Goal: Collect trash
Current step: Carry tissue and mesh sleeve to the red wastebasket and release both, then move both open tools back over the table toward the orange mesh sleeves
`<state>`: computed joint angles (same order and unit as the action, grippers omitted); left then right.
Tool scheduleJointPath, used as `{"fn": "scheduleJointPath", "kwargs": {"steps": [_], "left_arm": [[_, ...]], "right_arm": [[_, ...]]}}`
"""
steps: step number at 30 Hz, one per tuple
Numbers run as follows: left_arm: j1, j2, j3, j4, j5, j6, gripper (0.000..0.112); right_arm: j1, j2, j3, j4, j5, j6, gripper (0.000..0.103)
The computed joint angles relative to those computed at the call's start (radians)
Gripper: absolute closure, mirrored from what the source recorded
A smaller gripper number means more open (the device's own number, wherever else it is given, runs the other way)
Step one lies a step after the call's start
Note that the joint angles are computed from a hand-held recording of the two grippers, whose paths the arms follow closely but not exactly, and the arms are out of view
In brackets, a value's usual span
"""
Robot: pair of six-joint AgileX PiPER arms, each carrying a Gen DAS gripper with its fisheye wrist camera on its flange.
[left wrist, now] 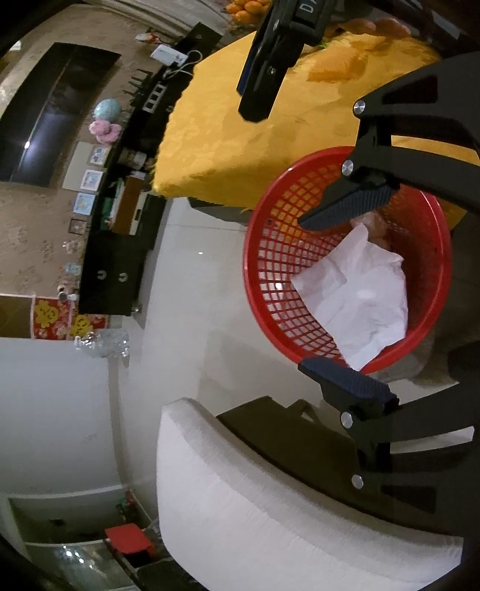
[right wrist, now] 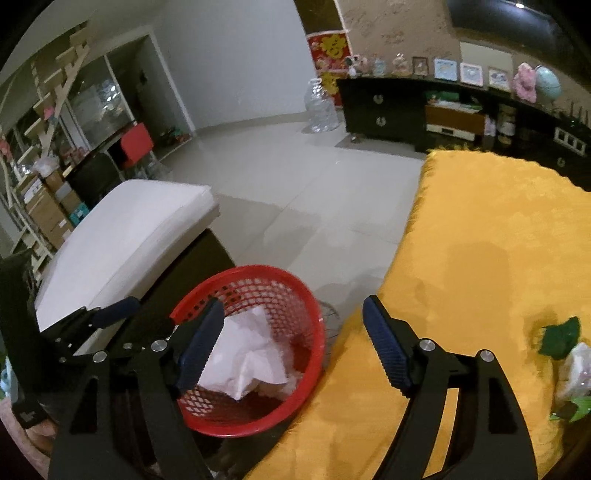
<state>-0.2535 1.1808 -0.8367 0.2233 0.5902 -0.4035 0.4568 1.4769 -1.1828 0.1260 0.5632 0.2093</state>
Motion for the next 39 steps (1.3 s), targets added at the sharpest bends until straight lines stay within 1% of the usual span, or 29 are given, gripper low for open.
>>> {"fn": "scheduleJointPath", "kwargs": {"steps": [2,6,9,12,16,24,27,30,31,33,37,39], "left_arm": [[-0.004,-0.01,-0.002,0.01,-0.005,-0.017,0.04],[-0.02,-0.021,-0.006,0.023,-0.011,-0.042,0.037],[-0.042,-0.019,-0.015,0.016,-0.012,-0.044,0.036],[-0.087,-0.009,-0.028,0.041,-0.013,-0.072,0.036],[-0.141,0.002,-0.044,0.051,-0.015,-0.085,0.036],[-0.27,0.039,-0.085,0.111,-0.008,-0.167,0.035],[-0.326,0.058,-0.095,0.145,-0.004,-0.206,0.034],[-0.388,0.085,-0.106,0.187,0.0,-0.246,0.034],[-0.418,0.097,-0.11,0.209,0.002,-0.267,0.034],[-0.453,0.118,-0.12,0.232,0.006,-0.289,0.033],[-0.541,0.169,-0.142,0.285,0.013,-0.33,0.032],[-0.57,0.196,-0.155,0.288,0.01,-0.329,0.031]], "right_arm": [[-0.01,-0.02,0.012,-0.023,-0.003,0.015,0.028],[-0.008,-0.062,0.038,-0.12,-0.005,0.099,0.028],[0.006,-0.101,0.061,-0.25,0.005,0.205,0.027],[0.017,-0.151,0.092,-0.381,0.027,0.306,0.026],[-0.014,-0.224,0.144,-0.445,0.046,0.356,0.025],[-0.202,-0.433,0.296,-0.374,0.084,0.311,0.024],[-0.307,-0.5,0.344,-0.309,0.098,0.245,0.024],[-0.441,-0.564,0.391,-0.218,0.115,0.147,0.024],[-0.46,-0.573,0.402,-0.212,0.117,0.143,0.023],[-0.538,-0.599,0.425,-0.171,0.123,0.094,0.023],[-0.631,-0.63,0.46,-0.149,0.129,0.048,0.023],[-0.679,-0.632,0.473,-0.122,0.124,0.009,0.023]]}}
